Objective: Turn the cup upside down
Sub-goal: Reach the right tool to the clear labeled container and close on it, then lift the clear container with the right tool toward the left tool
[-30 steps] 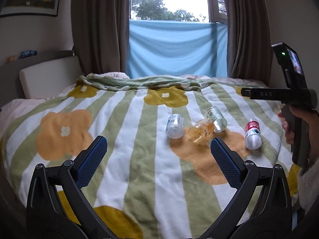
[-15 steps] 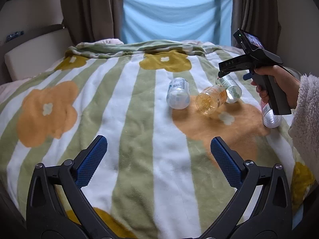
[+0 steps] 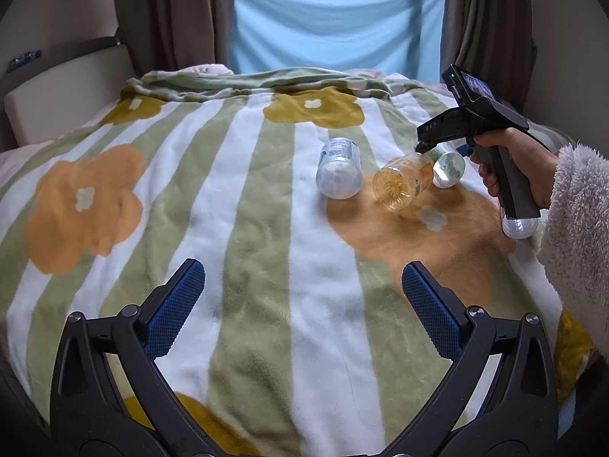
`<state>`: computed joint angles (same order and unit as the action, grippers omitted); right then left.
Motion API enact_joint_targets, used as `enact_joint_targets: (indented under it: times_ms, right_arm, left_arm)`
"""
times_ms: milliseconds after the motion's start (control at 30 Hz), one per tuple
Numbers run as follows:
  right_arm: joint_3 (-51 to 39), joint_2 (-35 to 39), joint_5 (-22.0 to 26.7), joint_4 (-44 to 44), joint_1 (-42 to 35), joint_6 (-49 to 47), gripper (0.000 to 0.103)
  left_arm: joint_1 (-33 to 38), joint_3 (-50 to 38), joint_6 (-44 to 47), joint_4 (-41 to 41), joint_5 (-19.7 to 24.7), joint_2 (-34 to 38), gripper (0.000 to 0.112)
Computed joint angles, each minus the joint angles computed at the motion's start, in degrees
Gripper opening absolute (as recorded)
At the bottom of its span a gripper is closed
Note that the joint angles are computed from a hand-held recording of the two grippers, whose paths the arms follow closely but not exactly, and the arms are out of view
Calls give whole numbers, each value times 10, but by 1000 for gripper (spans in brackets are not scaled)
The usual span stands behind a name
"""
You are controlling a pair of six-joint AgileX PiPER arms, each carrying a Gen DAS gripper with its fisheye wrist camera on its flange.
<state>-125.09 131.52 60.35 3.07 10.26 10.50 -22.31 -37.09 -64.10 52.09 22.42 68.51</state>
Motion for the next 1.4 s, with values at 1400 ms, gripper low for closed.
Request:
enact_joint_targets:
  times_ms: [1400]
  right_arm:
    - [699,-419,-336,64,185,140,66]
  left_arm:
    - [34,50,309,-276,95,-241,103]
